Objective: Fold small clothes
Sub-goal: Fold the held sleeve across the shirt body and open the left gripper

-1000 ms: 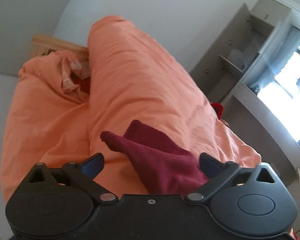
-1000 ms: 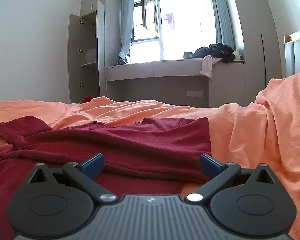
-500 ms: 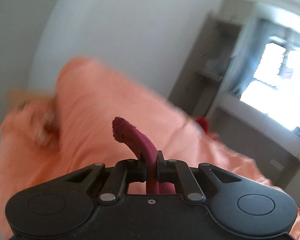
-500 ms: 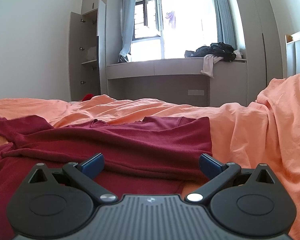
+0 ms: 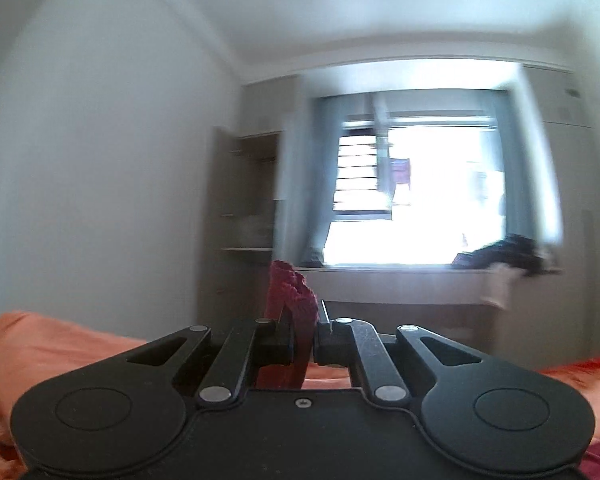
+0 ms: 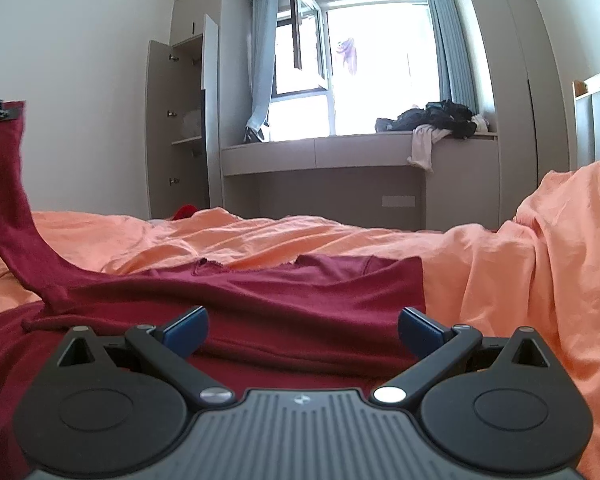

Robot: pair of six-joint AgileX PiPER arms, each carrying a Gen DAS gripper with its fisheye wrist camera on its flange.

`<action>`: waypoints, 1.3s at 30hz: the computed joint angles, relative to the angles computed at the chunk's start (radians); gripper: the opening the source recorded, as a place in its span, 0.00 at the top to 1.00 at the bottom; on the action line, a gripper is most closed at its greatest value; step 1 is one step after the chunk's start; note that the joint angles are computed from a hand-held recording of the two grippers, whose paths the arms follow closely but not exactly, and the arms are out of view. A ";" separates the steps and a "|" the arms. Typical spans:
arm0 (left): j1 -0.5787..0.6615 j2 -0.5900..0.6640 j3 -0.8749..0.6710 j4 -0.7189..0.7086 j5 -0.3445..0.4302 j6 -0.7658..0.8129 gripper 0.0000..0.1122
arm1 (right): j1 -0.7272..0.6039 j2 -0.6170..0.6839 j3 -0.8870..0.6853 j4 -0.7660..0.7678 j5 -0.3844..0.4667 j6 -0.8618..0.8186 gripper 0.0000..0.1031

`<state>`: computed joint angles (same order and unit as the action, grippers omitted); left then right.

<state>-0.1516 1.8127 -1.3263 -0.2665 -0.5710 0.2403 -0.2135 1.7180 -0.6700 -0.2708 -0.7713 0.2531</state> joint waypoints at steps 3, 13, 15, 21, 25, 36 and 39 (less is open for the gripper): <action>-0.082 -0.022 0.056 0.079 -0.025 -0.030 0.93 | -0.016 -0.020 0.013 -0.014 -0.014 0.008 0.00; -0.376 0.025 0.212 0.152 -0.090 -0.017 0.92 | -0.055 -0.069 0.020 0.053 0.022 -0.008 0.00; -0.423 0.056 0.238 0.157 -0.083 -0.024 0.92 | -0.069 -0.071 0.015 0.046 0.032 0.007 0.00; -0.480 0.146 0.316 0.192 -0.097 0.005 0.86 | -0.104 -0.085 0.013 -0.009 0.050 0.071 0.00; -0.415 0.155 0.299 0.449 0.065 -0.242 0.76 | -0.106 -0.089 0.012 -0.044 0.060 0.095 0.00; -0.235 -0.003 0.405 1.070 0.176 -0.865 0.16 | -0.078 -0.078 0.004 -0.150 0.111 0.179 0.00; -0.178 -0.032 0.376 1.112 0.247 -0.989 0.12 | -0.063 -0.076 0.010 -0.200 0.122 0.211 0.00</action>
<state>-0.3297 1.7808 -0.9507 0.8452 -0.3238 -0.7487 -0.2765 1.6423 -0.6604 -0.4710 -0.6495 0.4645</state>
